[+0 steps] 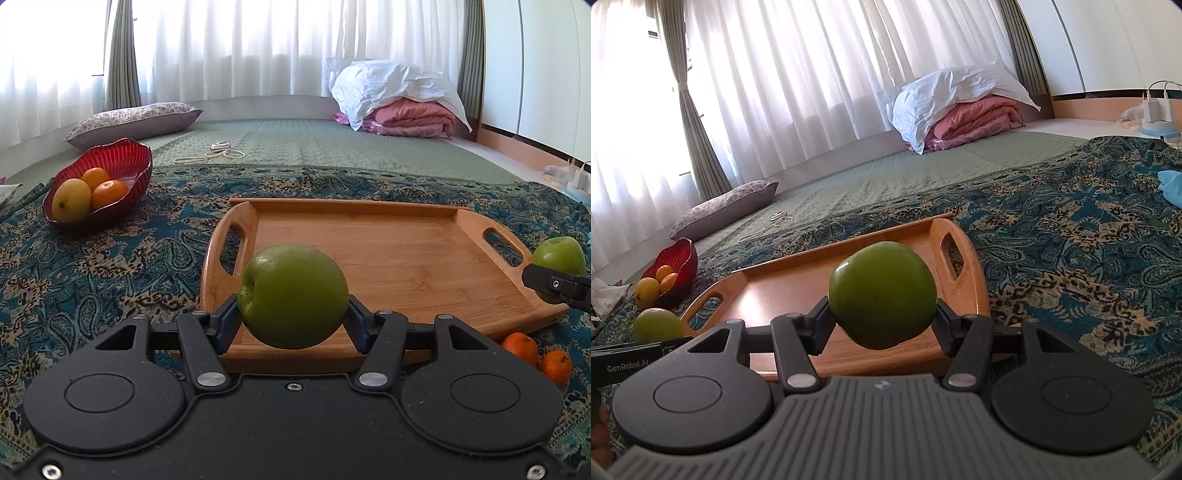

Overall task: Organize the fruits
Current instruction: 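Carry both green apples onto the wooden tray while the right tool opens to release its apple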

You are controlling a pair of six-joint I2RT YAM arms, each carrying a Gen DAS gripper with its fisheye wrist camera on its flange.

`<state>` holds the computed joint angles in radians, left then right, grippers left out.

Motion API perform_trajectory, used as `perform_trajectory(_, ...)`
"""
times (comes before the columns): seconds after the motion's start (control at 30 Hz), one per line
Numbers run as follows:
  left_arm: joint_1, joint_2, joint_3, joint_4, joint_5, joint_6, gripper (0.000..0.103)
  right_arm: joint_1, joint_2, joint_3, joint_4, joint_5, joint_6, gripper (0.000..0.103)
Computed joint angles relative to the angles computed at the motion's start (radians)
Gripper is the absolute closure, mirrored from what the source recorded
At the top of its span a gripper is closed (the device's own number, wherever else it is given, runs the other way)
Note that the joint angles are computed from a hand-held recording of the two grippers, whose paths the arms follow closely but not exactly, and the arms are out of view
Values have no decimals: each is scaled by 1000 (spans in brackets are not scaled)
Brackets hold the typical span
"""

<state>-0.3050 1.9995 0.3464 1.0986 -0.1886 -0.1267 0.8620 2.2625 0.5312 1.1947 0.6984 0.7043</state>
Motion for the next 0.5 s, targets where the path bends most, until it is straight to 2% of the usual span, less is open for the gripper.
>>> perform_trajectory(0.5, 14, 38, 102, -123, 16, 0, 47, -42, -7, 74, -182, -37, 44, 44)
